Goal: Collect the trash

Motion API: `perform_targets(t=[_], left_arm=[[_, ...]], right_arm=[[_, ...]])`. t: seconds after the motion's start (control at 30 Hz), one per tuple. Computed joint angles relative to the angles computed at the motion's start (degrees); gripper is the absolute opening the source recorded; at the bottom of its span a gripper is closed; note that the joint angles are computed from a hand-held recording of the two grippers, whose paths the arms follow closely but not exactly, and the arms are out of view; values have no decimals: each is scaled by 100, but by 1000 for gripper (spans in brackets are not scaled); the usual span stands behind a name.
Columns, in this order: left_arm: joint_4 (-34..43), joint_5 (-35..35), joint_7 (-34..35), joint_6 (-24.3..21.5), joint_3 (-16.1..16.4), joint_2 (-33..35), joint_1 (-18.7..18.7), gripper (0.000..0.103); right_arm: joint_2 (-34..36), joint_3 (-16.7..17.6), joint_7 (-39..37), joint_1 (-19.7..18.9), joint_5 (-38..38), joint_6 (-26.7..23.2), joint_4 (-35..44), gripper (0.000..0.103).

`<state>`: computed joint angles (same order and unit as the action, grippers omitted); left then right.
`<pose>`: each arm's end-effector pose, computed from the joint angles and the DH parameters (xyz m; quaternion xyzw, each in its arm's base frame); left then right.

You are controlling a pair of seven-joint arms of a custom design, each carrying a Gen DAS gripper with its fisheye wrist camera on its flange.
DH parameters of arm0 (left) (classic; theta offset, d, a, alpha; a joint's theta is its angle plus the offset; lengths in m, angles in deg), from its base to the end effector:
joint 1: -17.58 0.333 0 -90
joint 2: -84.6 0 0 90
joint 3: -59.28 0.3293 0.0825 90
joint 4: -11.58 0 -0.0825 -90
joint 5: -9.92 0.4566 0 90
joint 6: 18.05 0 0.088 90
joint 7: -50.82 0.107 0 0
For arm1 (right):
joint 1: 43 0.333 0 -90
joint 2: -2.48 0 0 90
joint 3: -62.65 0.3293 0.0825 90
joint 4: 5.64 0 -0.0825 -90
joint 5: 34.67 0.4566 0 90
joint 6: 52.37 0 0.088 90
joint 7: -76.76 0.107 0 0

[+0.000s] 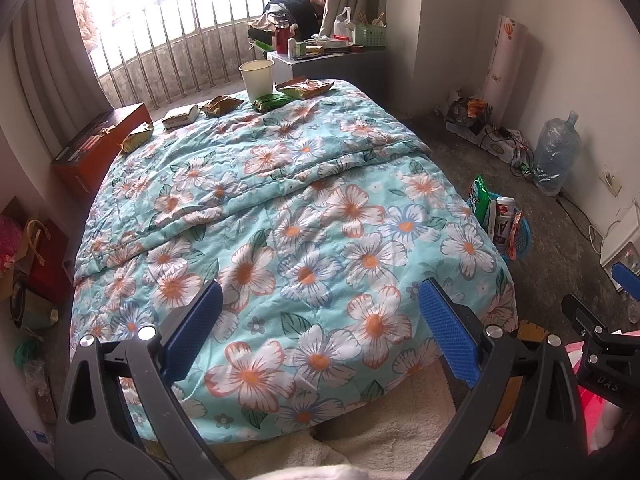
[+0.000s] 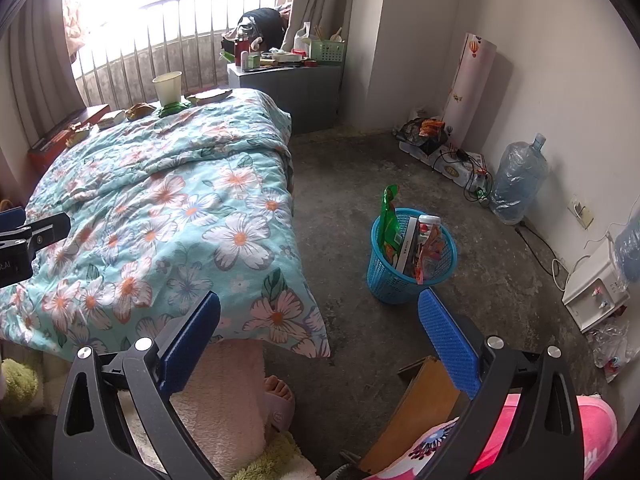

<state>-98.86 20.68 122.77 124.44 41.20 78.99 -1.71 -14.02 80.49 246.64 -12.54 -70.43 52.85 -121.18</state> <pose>0.5107 -0.4001 0.5974 -0.4988 0.8009 -0.2763 0.1828 0.3915 0.3932 0.5957 -0.5121 0.7873 -0.3092 0.1494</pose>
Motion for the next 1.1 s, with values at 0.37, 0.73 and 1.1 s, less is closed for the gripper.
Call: perform_targets(t=[0.37, 0.73, 1.1], left_arm=[[19, -18, 5, -24, 3, 6, -7, 94], [7, -2, -10, -14, 3, -1, -8, 94], [39, -57, 48, -81, 12, 10, -16, 94]], right_arm=[[1, -2, 0, 2, 5, -7, 4, 96], [1, -4, 4, 4, 2, -2, 2, 96], [7, -4, 9, 5, 0, -2, 7, 96]])
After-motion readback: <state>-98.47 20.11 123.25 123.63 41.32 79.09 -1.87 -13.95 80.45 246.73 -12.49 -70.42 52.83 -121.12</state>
